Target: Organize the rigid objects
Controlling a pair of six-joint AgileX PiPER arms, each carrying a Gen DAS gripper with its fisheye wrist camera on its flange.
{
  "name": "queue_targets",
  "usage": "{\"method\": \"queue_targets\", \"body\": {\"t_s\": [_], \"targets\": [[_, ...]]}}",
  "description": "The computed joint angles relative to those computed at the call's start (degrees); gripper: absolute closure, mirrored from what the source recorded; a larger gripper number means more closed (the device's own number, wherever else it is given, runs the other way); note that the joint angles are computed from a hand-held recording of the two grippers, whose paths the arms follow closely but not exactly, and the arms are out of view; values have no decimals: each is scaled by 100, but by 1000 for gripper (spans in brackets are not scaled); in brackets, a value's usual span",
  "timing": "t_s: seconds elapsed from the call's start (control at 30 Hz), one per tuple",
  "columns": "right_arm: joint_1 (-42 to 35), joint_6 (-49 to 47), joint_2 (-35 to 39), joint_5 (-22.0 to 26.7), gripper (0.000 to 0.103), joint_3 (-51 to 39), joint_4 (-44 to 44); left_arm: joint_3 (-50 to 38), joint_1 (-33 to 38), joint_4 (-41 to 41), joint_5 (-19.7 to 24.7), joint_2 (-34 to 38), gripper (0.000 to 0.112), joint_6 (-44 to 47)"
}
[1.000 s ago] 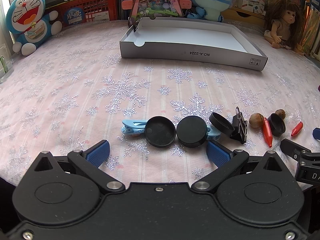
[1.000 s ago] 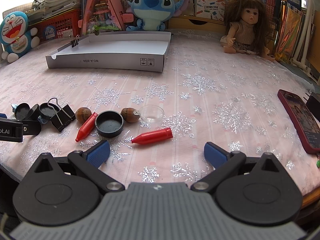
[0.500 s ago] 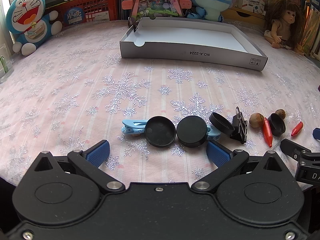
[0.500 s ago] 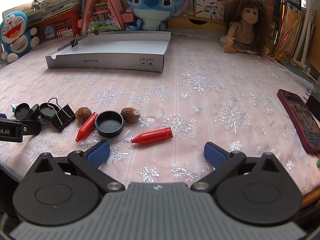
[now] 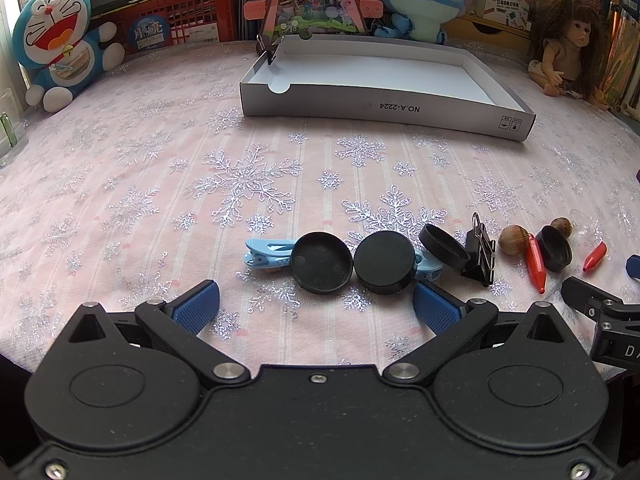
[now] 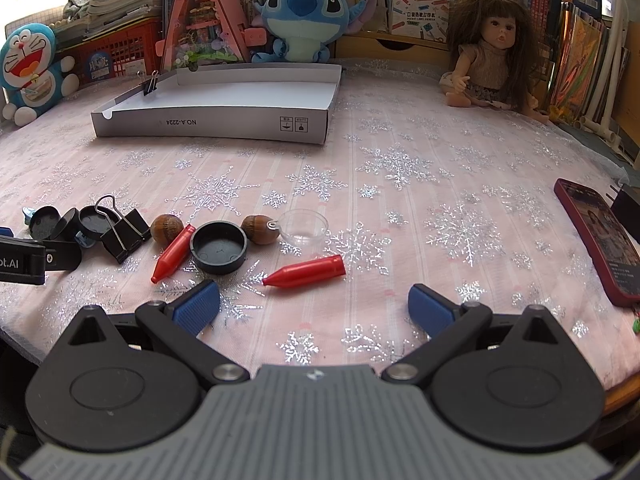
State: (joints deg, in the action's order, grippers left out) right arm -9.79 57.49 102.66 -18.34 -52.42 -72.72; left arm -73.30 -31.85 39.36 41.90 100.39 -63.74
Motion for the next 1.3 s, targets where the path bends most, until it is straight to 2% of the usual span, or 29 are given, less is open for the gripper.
{"method": "queue_targets", "body": {"t_s": [0.3, 0.47, 0.6, 0.73, 0.9, 1.03, 1.3], "targets": [[12, 105, -16, 15, 0, -9, -97, 218, 109, 65, -278, -118, 9, 161], [-149, -776, 64, -424, 0, 121, 524, 386, 148, 248, -461, -169, 9, 38], [-300, -698, 141, -688, 0, 46, 209, 490, 202, 260, -620, -238, 10, 110], [-426, -720, 176, -858, 0, 10, 211, 716, 279, 398, -838, -432, 23, -16], [-600, -1448, 207, -1209, 0, 125, 602, 913, 353, 662, -937, -597, 38, -374], [-698, -1867, 194, -1443, 5, 225, 722, 1086, 316, 887, -1038, -715, 58, -566], [-725, -2075, 187, -1571, 16, 289, 793, 1116, 110, 1207, -1087, -690, 66, -620]]}}
